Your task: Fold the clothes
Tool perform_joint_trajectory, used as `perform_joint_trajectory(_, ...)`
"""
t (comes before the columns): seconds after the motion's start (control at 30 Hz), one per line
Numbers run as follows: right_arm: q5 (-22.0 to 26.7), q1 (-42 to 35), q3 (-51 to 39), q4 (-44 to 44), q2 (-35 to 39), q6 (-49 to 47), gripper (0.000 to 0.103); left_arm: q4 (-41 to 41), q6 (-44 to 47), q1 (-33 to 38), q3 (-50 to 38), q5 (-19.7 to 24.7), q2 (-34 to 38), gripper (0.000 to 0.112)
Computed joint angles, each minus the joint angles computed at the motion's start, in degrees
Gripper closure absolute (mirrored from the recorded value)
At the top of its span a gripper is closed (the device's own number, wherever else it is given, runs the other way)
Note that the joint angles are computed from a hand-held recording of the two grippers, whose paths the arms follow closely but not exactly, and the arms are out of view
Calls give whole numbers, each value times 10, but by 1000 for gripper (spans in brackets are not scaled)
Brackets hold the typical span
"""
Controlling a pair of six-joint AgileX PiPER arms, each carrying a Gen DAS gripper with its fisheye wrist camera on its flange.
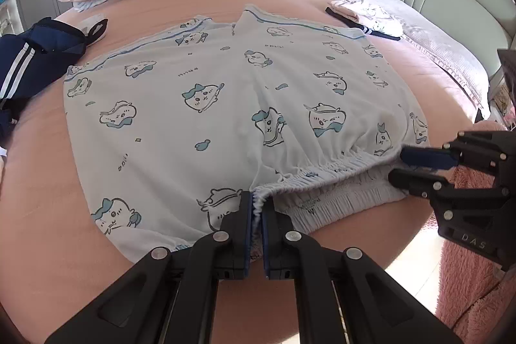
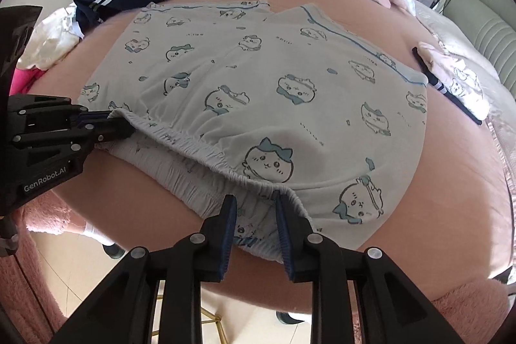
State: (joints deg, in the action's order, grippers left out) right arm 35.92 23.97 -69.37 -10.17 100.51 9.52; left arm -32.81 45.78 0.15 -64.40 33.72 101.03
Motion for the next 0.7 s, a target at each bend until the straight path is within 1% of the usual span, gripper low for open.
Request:
perform_joint_trajectory(0.13,5,-1,-2,0,-16,3,81,-10,9,5,1,5,-2,108)
perform_joint_trajectory(0.23,8,-18,10,45,-37,-14,80,-11,10,6,1,6,-2,108)
perform_joint_trajectory(0.3,8,-28,13,59,-38,-23,80,-7,6,4,2,3,-2,108)
perform_joint_trajectory(0.4,15,-29,13,52,-38,-15,80,-5,4,3,2,2,-2,108)
perform_joint_trajectory(0.57,13,-23,12,40,-42,-11,80,-9,8,4,1,4,0,108)
perform_joint_trajectory(0.7,23,-19,10,58,-60,-35,79,-16,12,7,1,6,2,108)
